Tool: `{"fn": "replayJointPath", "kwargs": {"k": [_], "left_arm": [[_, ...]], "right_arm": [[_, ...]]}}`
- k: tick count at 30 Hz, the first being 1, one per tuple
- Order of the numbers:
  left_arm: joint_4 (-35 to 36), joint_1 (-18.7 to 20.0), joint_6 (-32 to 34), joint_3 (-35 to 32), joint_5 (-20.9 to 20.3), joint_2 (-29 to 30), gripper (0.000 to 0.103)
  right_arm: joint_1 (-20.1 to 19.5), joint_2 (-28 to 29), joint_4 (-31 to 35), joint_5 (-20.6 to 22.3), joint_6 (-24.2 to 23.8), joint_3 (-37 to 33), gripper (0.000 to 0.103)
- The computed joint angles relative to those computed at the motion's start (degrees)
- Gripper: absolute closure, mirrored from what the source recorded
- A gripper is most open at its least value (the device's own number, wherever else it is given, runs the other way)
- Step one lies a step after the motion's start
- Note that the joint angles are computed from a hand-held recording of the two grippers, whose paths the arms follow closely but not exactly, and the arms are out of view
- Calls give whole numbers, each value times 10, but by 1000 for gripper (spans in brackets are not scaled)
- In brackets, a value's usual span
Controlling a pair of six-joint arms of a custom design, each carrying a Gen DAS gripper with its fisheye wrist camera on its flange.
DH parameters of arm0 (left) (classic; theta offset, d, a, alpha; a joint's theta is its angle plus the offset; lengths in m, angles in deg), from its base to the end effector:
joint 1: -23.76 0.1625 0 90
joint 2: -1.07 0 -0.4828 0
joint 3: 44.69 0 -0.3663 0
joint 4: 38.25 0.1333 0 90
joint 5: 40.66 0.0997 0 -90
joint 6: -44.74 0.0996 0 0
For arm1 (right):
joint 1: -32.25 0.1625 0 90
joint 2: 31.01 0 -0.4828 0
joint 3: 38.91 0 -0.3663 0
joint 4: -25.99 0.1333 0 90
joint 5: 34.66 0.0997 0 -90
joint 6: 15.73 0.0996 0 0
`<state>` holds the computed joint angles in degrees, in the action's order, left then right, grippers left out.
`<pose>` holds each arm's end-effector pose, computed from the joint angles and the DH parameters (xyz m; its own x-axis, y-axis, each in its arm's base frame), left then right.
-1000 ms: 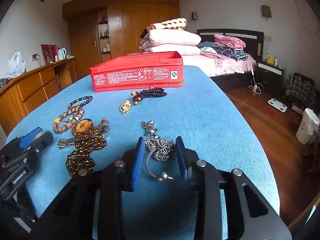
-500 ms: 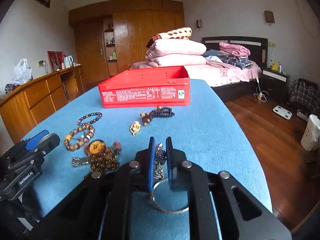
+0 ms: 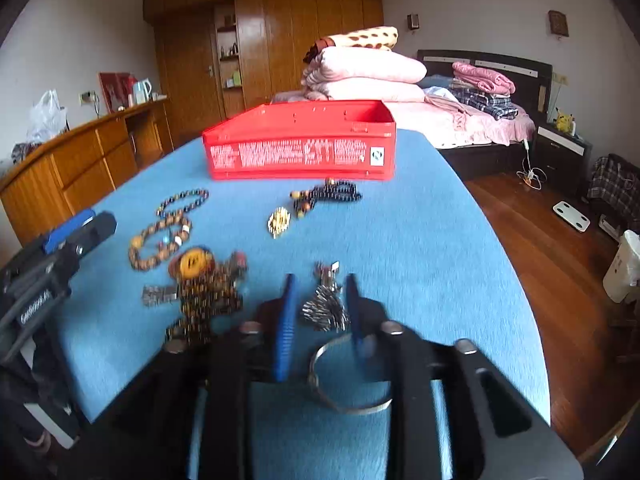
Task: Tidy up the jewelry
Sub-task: 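Grasp the silver bangle with the left tool while the right tool lifts the chain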
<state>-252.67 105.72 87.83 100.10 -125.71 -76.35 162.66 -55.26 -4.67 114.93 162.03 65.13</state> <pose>0.0868 -0.3997 0.3253 -0.6758 0.4173 -0.6075 0.7364 0.3471 -0.5808 0.3361 -0.3216 -0.1031 -0.7315 0.0790 0.6772 -0.5192 0.5793 -0.6284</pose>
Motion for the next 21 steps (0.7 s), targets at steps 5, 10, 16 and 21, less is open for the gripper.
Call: {"fn": "replayJointPath", "kwargs": {"k": [5, 10, 16, 21], "left_arm": [[8, 3, -5, -3, 2, -1, 54], [7, 2, -4, 0, 2, -1, 54], [5, 1, -3, -2, 5, 2, 54], [2, 0, -2, 0, 4, 3, 54]], "right_arm": [[12, -5, 6, -2, 2, 7, 65], [2, 5, 72, -18, 14, -28, 65], [-14, 27, 99, 1, 43, -53, 65], [-16, 26, 64, 11, 23, -47, 78]]}}
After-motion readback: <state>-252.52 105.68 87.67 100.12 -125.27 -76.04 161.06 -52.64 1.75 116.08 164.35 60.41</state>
